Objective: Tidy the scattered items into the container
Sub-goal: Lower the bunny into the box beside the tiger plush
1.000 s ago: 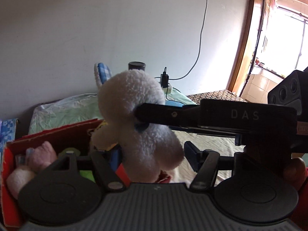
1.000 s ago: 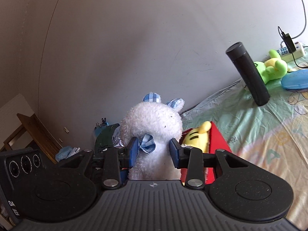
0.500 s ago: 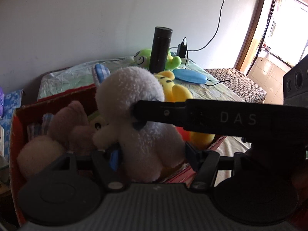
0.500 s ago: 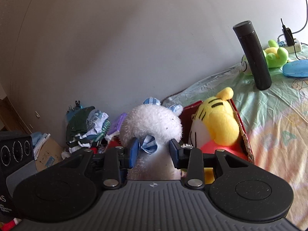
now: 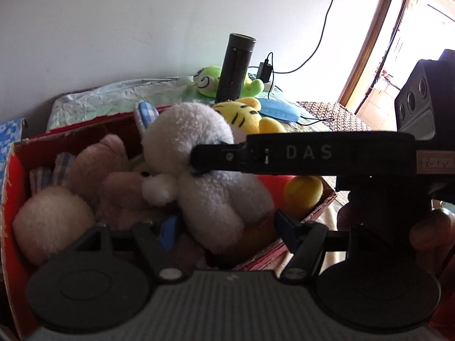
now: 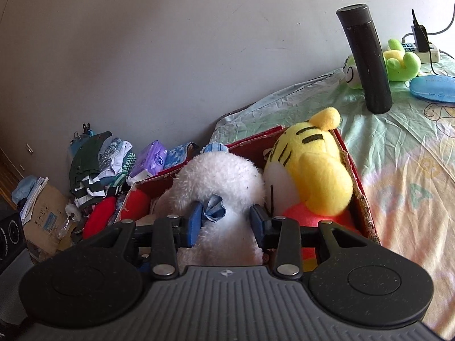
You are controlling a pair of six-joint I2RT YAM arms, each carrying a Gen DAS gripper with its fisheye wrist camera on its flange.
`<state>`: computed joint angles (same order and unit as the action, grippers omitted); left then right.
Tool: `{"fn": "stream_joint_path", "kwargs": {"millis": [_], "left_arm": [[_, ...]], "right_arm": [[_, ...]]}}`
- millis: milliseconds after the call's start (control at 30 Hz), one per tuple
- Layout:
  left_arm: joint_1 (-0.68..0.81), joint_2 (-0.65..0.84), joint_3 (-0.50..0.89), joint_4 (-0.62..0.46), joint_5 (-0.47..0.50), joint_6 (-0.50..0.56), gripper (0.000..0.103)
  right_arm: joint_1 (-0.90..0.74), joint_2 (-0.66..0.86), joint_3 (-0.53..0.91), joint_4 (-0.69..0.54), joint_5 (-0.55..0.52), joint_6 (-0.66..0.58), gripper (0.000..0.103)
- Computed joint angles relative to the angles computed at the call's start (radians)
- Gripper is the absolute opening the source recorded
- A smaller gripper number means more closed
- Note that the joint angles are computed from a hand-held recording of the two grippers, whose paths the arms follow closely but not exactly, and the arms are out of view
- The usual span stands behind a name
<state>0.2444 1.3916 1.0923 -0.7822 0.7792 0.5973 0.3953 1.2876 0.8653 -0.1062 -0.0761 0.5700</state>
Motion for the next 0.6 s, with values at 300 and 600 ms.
{"fn": "stream_joint_path", "kwargs": {"millis": [300, 600], "left_arm": [[0.103, -0.074, 0.011, -0.081, 0.057, 0.079, 0.085], [0.175, -0.225, -0.034, 0.015, -0.012, -0.045, 0.098]], "right_arm": [[0.038, -0.074, 0.008, -0.071, 0.057, 0.004, 0.052], [0.158, -0.176, 0.072, -0.291, 0.341, -0.004, 0.052]]}}
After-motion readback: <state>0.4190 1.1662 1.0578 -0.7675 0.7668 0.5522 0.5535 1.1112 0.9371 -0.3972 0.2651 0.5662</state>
